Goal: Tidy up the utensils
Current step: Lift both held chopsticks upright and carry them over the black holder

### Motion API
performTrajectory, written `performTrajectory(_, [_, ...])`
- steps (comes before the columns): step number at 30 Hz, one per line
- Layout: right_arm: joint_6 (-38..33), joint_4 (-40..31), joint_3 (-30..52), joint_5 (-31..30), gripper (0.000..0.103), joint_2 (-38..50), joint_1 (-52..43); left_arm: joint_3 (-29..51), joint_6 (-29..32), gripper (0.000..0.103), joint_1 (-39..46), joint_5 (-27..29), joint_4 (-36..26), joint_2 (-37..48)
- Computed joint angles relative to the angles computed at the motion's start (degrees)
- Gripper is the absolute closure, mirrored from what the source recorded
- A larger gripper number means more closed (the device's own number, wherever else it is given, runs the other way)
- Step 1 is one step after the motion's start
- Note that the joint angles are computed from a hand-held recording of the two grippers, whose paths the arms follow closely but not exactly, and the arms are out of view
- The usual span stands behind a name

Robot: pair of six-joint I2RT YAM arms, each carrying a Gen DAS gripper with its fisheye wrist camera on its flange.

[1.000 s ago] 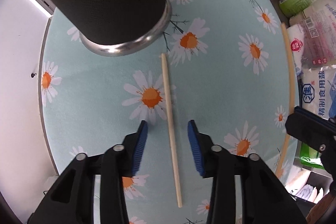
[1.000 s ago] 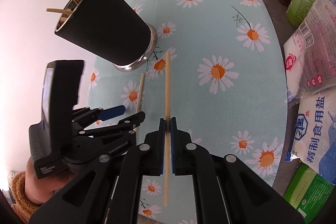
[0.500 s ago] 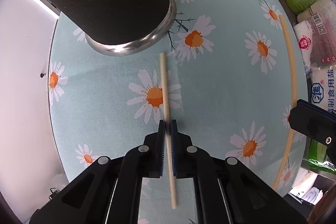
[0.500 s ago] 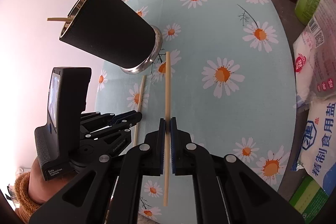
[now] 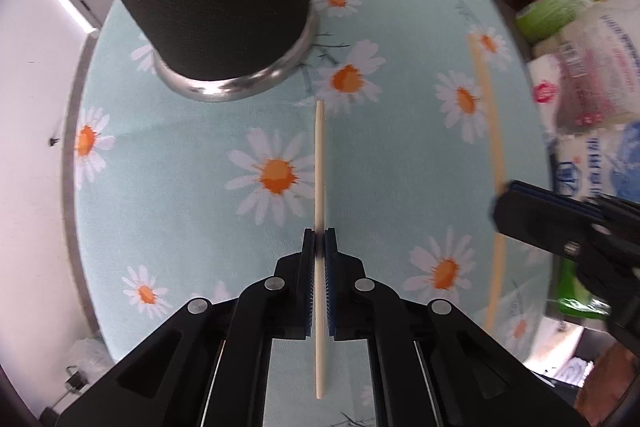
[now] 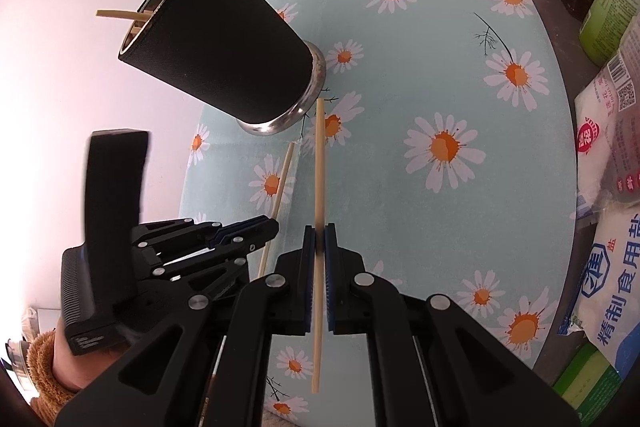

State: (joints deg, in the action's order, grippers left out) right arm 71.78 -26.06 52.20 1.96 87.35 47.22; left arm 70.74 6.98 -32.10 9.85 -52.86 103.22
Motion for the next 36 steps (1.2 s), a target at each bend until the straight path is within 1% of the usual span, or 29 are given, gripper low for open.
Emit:
performTrajectory(2, [0.35,0.2,0.11,0.09,0.097,0.61,0.26,-1.87,0.92,0.099,0.47,0.29,0.72,-2.44])
performTrajectory(3, [0.61,0.41,0.19,-0.07,0.097,0.87,0.42,-2.83,2.28,0.099,1.38,2.43,1.07,-3.86])
performTrajectory(5, [1.13,0.77,0.39,0.04,0.097,1.32,0.72,-3.71,3.51,0.099,2.75,3.79,0.62,-5.89])
performTrajectory(7, [1.5,1.72,0.31,0.3,0.097,1.29,1.22,-4.66,5.53,0.099,4.96,6.66,-0.07,-8.55])
performTrajectory(9, [1.4,2.01,0.67,1.49,0.097,1.19,1.94,-4.43,7.84,0.099,6.65,10.12,-1.92,-10.12])
performTrajectory(14, [-0.23,3.97,1.77,5.18,0.097,-0.2,4.15,-6.67,13.19,0.099,13.05,16.25,-4.02,-15.63])
performTrajectory(17, [-1.61,4.84,3.29,7.5,0.097,-0.75,5.73,-5.67,15.15,0.099,16.21,19.19,-5.94,-17.32])
performTrajectory(20, [-3.27,4.58,5.8,10.76,0.097,-0.58,7.52,-2.38,17.94,0.099,19.9,23.21,-8.82,-17.34])
performTrajectory(23, [-4.8,4.08,8.71,13.59,0.097,-0.03,8.67,0.54,18.82,0.099,22.37,25.56,-9.88,-18.11])
performTrajectory(25, [-6.63,4.03,10.37,16.39,0.097,0.29,9.22,2.01,18.26,0.099,23.18,25.18,-9.18,-18.83])
performTrajectory(26, [-7.47,3.21,11.58,17.52,0.097,0.43,9.34,3.39,18.49,0.099,23.84,26.01,-9.59,-18.65])
performTrajectory(29, [-8.83,2.99,13.82,19.53,0.097,0.92,9.06,4.92,17.89,0.099,24.44,26.76,-7.74,-19.04])
performTrajectory(31, [-9.45,3.29,14.85,20.31,0.097,1.0,8.24,6.92,17.53,0.099,25.08,28.3,-7.68,-18.63])
performTrajectory(36, [-12.25,2.99,17.68,23.24,0.097,0.64,7.11,10.54,15.74,0.099,24.6,28.95,-4.67,-18.34])
